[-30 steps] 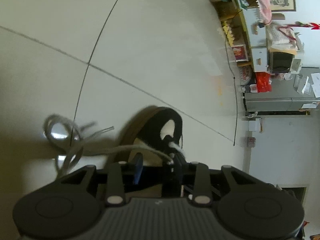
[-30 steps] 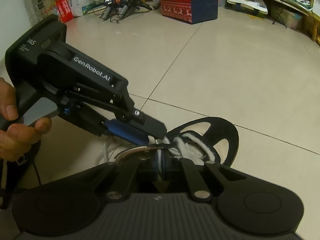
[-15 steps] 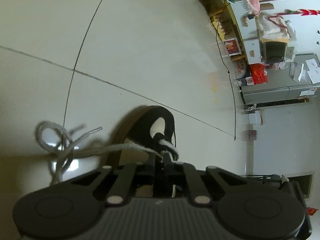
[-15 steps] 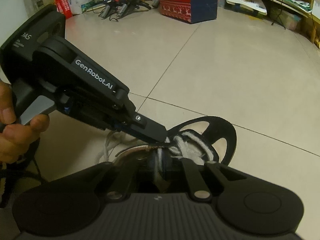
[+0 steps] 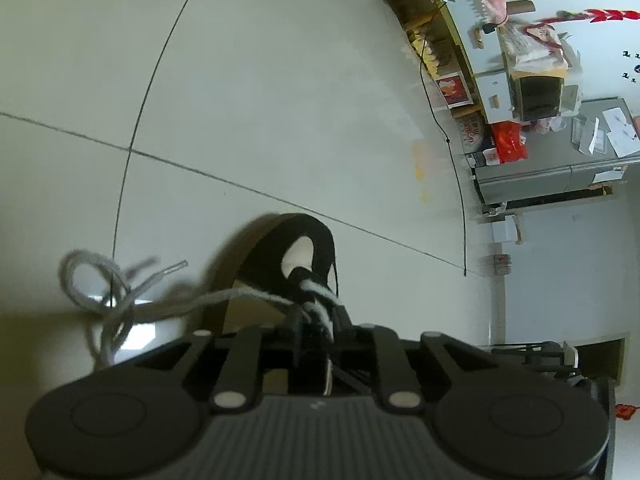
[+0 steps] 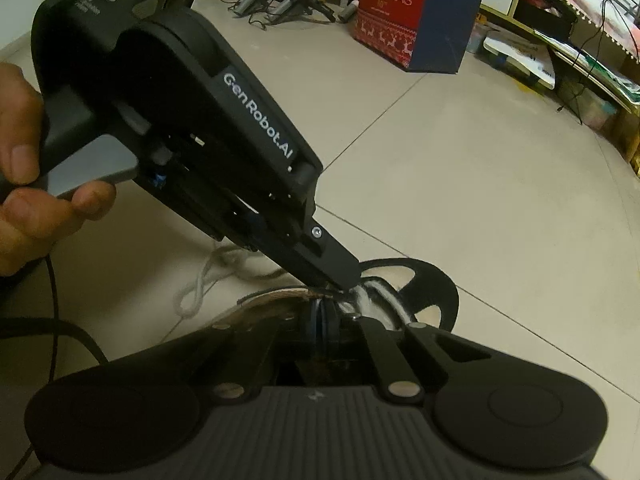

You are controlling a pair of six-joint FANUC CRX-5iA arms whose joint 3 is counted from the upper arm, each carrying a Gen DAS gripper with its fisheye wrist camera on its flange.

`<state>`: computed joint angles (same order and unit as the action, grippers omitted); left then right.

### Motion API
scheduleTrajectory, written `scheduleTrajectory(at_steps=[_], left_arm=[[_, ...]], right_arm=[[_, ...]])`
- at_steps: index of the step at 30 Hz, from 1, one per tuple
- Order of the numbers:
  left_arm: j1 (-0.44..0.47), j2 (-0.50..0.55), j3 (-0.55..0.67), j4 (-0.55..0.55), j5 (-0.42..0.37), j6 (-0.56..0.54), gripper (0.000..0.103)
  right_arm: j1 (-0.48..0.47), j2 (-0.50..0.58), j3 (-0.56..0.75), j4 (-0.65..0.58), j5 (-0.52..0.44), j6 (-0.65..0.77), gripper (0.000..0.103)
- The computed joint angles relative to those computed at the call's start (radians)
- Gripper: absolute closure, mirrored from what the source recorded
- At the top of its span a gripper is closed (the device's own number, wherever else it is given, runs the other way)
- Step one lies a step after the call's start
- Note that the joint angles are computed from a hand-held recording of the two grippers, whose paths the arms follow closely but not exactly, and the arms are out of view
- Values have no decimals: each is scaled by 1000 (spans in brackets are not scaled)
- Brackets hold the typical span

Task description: Lace up shoes with both hands

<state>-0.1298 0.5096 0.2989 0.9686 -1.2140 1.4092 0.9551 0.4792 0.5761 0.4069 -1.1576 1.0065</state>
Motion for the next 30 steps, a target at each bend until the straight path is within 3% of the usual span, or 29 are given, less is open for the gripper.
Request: scheduleTrajectory(at_steps=[1, 3, 6, 8, 9, 18, 23, 25, 27, 30], left_arm=[[0, 2, 5, -3, -1, 6, 88], [0, 1, 12, -27, -1, 24, 100], [-2, -12, 7, -51, 15, 16, 100], [-3, -18, 16, -74, 22, 5, 100], [-4, -24, 23, -92, 31, -6, 100], [8, -38, 73, -211, 41, -17, 99], [22, 0, 117, -204, -35, 9, 96], [30, 2, 92, -157, -41, 24, 91], [34, -2, 53, -101, -35, 33, 66], [29, 5, 38, -59, -44, 58, 61]], right_arm=[[-1, -5, -9, 0, 8, -14, 100], [-5, -18, -28, -4, 23, -51, 99], [-6, -30, -46, -3, 31, -102, 95], [-4, -33, -55, 14, 37, -135, 79], [-1, -35, -62, 27, 36, -147, 77], [20, -54, -110, 76, 48, -131, 74], [24, -67, -133, 113, 37, -157, 69], [22, -72, -137, 109, 25, -177, 68], [23, -84, -153, 109, 25, -203, 67], [16, -86, -154, 100, 29, -233, 66]])
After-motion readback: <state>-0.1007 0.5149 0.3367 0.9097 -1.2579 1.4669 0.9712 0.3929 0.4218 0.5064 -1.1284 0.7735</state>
